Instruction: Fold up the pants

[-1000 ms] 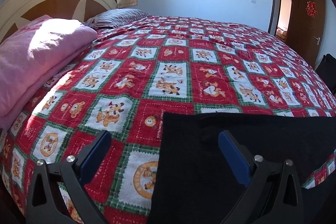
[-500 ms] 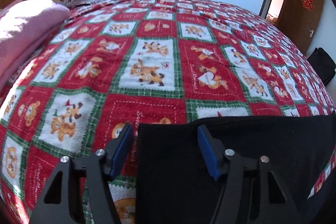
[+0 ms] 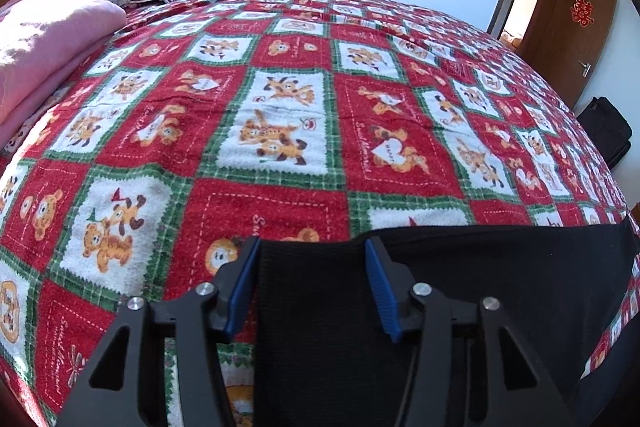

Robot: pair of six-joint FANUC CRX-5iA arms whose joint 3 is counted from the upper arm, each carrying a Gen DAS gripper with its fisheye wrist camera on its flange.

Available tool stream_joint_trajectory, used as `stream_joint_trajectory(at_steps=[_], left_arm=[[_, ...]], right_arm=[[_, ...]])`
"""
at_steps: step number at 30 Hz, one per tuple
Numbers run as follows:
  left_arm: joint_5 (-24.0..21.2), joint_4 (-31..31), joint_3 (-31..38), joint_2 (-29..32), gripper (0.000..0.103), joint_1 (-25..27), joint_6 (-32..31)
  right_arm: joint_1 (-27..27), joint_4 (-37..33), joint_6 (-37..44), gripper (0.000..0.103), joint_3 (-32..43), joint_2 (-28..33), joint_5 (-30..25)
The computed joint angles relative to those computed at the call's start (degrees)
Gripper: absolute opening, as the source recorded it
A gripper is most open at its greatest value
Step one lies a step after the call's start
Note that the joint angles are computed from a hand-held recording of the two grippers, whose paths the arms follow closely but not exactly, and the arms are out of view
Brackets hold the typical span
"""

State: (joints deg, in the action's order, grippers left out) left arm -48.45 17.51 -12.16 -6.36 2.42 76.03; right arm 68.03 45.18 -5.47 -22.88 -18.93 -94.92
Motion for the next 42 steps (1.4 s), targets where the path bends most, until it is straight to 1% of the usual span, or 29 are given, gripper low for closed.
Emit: stream_joint_trajectory(at_steps=[3,6,8,11,12,13,14,15,18,21,25,27,28,29,30,31,32,33,34,35,36,40,42], left_arm=[[-0.3,0.7,0.0,0.3,0.055,0.2,-0.6],[0.0,2.4,-0.7,0.2,0.055,0.6,-1.9],[1.7,3.6,-2.1,-0.8,0.055,0.8,-2.7],[3.7,3.9,-3.4,-2.0,0.055,0.6,-3.5],[3.5,3.8,-3.2,-1.9,0.055,0.5,-3.6],[3.0,3.4,-2.6,-1.4,0.055,0.5,-3.2],[2.2,3.3,-2.1,-0.9,0.055,0.6,-2.9],[1.4,3.1,-1.5,-0.3,0.055,0.6,-2.6],[0.3,2.1,-0.5,0.5,0.063,0.2,-2.1],[-0.3,0.6,0.3,0.9,0.067,-0.4,-1.4],[-0.3,0.6,0.2,0.8,0.067,-0.4,-1.6],[-0.7,-0.2,0.7,1.0,0.066,-0.6,-1.1],[-0.9,-1.2,1.2,1.1,0.065,-1.0,-0.6],[-0.9,-1.9,1.5,1.0,0.063,-1.2,-0.3],[-0.8,-2.0,1.5,0.9,0.058,-1.3,-0.4],[-0.6,-1.8,1.3,0.7,0.048,-1.1,-0.6],[-0.1,0.2,0.4,0.4,0.042,-0.6,-2.0],[0.3,2.6,-0.5,0.1,0.034,0.0,-4.0],[0.5,3.7,-1.1,-0.1,0.027,0.3,-4.9],[0.8,5.2,-1.7,-0.4,0.023,0.5,-6.2],[0.8,5.8,-2.0,-0.5,0.017,0.5,-7.0],[2.2,6.6,-2.7,-1.7,0.015,0.2,-7.9],[2.9,8.5,-3.5,-2.3,0.015,0.6,-9.2]], right_arm=[[-3.8,-1.1,2.4,0.049,0.2,-0.2,0.7],[-8.5,-3.1,5.7,0.049,0.1,-0.8,3.9],[-10.7,-4.2,7.5,0.049,0.1,-1.1,5.1],[-15.8,-7.5,11.7,0.049,0.8,-1.4,8.3],[-17.1,-7.7,12.6,0.05,0.9,-1.2,8.6],[-18.6,-8.0,13.8,0.054,0.9,-1.1,9.6],[-20.0,-8.8,15.2,0.061,1.2,-1.0,10.6],[-21.8,-9.9,17.0,0.063,1.8,-0.5,11.5],[-25.8,-11.8,21.2,0.063,2.9,1.0,13.5],[-29.0,-13.6,24.0,0.063,3.7,2.3,15.7],[-33.0,-18.6,27.4,0.063,5.0,3.6,18.8],[-33.6,-19.9,27.9,0.063,5.0,3.7,19.6],[-33.4,-19.8,28.1,0.058,4.8,3.6,19.9],[-33.3,-20.0,28.5,0.042,4.7,3.3,20.4],[-33.2,-20.4,28.9,0.032,4.6,2.7,21.1],[-32.8,-20.3,29.0,0.022,4.6,2.5,21.1],[-32.0,-19.6,29.2,0.011,4.7,2.4,20.4],[-31.5,-19.5,29.5,0.005,4.7,2.3,20.2],[-31.0,-19.1,29.3,0.005,4.6,2.0,20.0],[-30.6,-18.5,29.0,0.005,4.5,1.8,19.8],[-30.0,-17.8,28.4,0.005,4.4,1.5,19.4],[-27.6,-14.6,25.8,0.005,3.9,-0.1,17.9],[-25.7,-12.4,24.5,0.005,3.5,-1.3,16.7]])
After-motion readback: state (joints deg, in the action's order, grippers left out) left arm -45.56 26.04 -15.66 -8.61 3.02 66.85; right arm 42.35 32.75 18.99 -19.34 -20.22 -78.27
